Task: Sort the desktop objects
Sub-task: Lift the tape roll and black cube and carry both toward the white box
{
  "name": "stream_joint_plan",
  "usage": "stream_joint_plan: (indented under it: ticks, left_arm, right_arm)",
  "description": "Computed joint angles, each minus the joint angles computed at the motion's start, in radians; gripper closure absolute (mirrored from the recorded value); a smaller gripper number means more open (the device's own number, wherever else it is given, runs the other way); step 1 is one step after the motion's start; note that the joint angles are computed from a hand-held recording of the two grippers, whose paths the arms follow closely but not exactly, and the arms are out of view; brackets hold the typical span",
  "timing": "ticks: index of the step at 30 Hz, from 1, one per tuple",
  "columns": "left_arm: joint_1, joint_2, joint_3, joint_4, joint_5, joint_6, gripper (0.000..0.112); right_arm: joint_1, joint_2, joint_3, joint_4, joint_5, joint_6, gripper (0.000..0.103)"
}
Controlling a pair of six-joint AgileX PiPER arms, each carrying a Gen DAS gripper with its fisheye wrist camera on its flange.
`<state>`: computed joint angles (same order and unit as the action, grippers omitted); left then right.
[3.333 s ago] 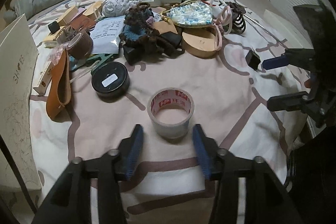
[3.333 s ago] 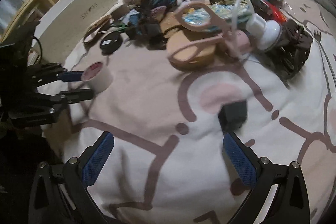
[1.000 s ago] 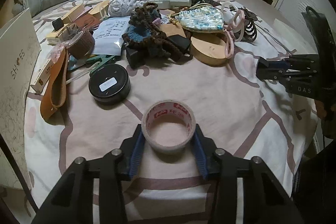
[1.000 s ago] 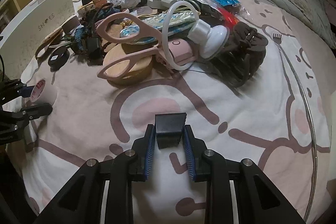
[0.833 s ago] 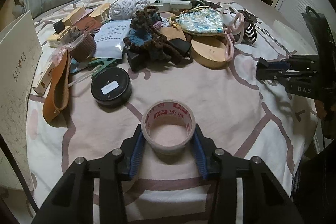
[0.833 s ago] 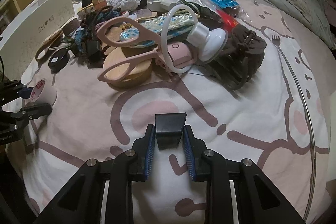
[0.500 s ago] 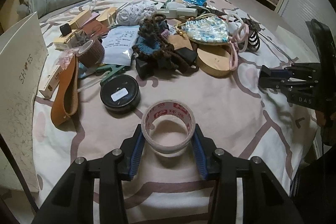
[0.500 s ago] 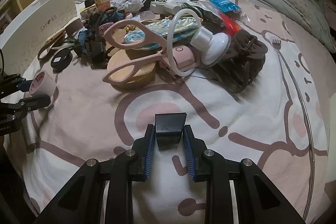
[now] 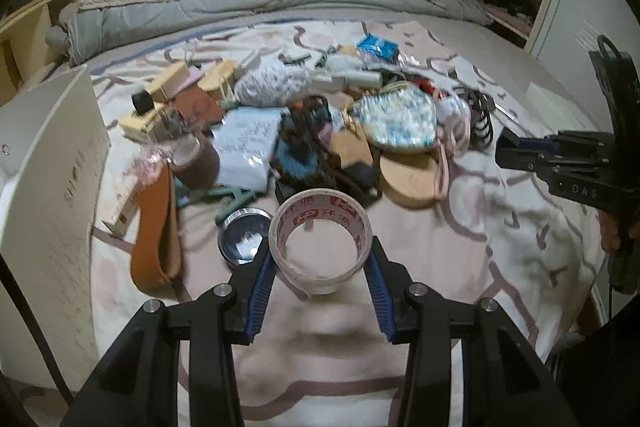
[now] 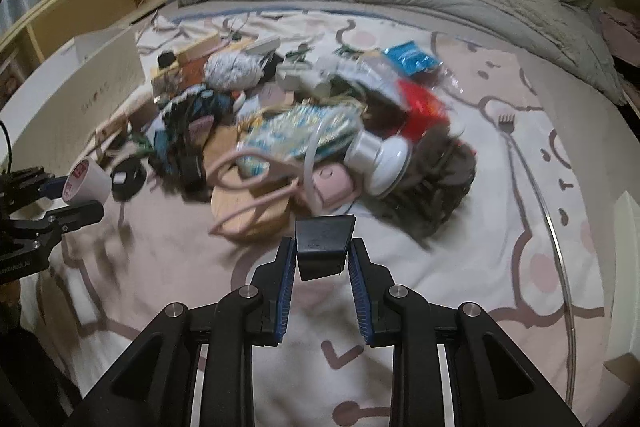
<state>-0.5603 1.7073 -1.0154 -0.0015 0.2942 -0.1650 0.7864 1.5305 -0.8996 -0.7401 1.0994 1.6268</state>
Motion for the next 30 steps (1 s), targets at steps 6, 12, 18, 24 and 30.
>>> stream_joint_plan:
  ticks: [6, 12, 18, 24, 30]
  left_arm:
    - [0.009, -0.027, -0.038, 0.068, 0.006, -0.087, 0.068]
    - [0.021, -0.052, -0.069, 0.097, 0.012, -0.12, 0.068]
    - [0.037, -0.07, -0.102, 0.207, 0.035, -0.24, 0.068]
    - [0.066, -0.076, -0.135, 0.288, 0.058, -0.331, 0.068]
    - [0.09, -0.09, -0.144, 0.397, 0.066, -0.42, 0.068]
  right_arm:
    - [-0.012, -0.001, -0.061, -0.025, 0.041, -0.025, 0.075]
    - [-0.014, 0.017, -0.141, -0.058, 0.068, -0.065, 0.075]
    - [-0.022, 0.046, -0.235, -0.09, 0.092, -0.119, 0.075]
    - [-0.028, 0.09, -0.322, -0.132, 0.092, -0.164, 0.075]
    - [-0.037, 0.139, -0.413, -0.152, 0.101, -0.214, 0.075]
